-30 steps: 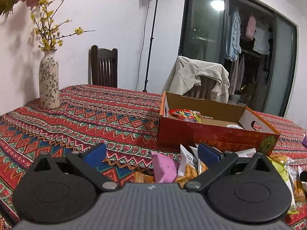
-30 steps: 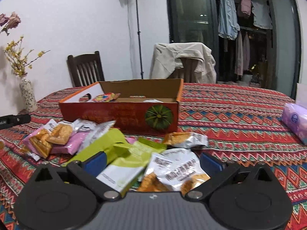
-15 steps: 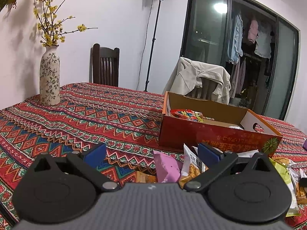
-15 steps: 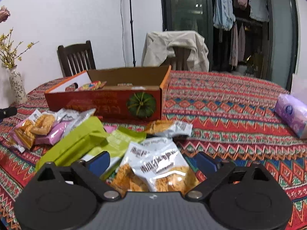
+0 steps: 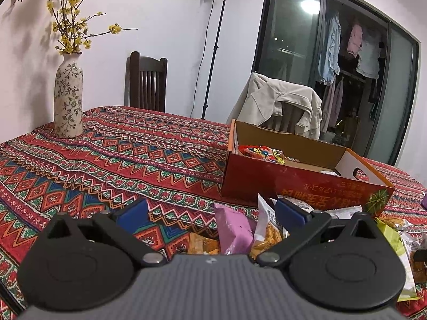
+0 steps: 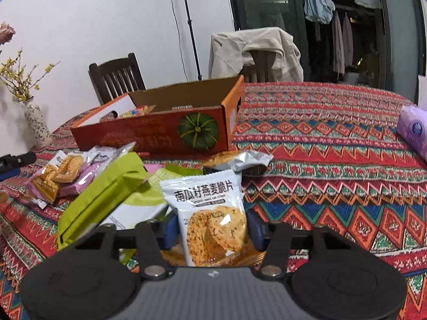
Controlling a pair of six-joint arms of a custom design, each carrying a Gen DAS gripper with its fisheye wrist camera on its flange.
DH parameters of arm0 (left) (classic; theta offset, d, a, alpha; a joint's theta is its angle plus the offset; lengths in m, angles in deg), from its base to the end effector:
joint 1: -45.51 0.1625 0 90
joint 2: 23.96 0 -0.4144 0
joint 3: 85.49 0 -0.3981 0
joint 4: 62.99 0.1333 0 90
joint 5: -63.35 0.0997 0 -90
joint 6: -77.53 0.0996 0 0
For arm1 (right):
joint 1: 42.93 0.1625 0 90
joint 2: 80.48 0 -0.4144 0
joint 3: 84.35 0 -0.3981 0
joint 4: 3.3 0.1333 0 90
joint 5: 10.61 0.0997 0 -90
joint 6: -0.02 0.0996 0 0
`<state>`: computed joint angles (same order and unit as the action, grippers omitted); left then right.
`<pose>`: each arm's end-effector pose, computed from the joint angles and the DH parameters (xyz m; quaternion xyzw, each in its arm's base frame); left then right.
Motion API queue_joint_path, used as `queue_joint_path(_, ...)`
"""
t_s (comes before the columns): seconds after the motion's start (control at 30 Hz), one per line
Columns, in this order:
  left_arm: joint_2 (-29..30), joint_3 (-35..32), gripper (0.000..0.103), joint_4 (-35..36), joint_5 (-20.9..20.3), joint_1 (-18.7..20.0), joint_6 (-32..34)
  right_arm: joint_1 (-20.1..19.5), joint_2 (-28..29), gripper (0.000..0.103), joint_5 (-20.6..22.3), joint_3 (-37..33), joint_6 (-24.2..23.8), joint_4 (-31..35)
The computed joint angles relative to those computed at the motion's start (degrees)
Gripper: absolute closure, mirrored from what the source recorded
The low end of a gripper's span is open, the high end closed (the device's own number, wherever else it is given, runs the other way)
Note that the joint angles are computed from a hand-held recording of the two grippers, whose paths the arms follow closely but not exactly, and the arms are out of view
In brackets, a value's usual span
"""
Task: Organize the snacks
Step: 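Grasp another pumpkin-seed cracker packet with the right gripper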
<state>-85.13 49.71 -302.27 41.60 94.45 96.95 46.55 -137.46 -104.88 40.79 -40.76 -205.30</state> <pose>-0.0731 -0.4276 0.2298 0.0343 0.7389 -0.5798 0.3416 0.1212 -0.5157 0.1379 0.3060 -0.8752 0.3369 0.1639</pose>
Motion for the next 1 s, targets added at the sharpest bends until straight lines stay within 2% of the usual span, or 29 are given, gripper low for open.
queue_joint_path(0.27,0.7,-0.5,0.0,-1.8,1.4,-0.3,1.1,0.8,-0.5,0.058,3.5,1.0,0.2,-6.5)
queue_joint_path(0.4,0.9,-0.7,0.0,-1.7,2.0,-0.4,1.4,2.3,0.3,0.058,5.0,-0.2,0.4,-7.0)
queue_joint_path(0.6,-1.2,-0.2,0.0,7.1,3.5,-0.4,-5.0,4.7,3.3,0.058,6.8,-4.4,0.8,-4.4)
queue_joint_path(0.77,-1.4,-0.4,0.0,7.8,4.9,-1.6,-2.4,3.9,4.9,0.058,9.7,-4.9,0.7,-4.8)
queue_joint_path(0.9,-1.0,-1.3,0.0,8.0,5.1,-2.2,0.3,3.0,5.3,0.058,9.9,-4.8,2.2,-5.3)
queue_joint_path(1.0,-1.3,-1.3,0.0,11.5,4.2,-2.0,-1.7,2.7,5.4,0.058,10.6,-4.4,2.3,-6.3)
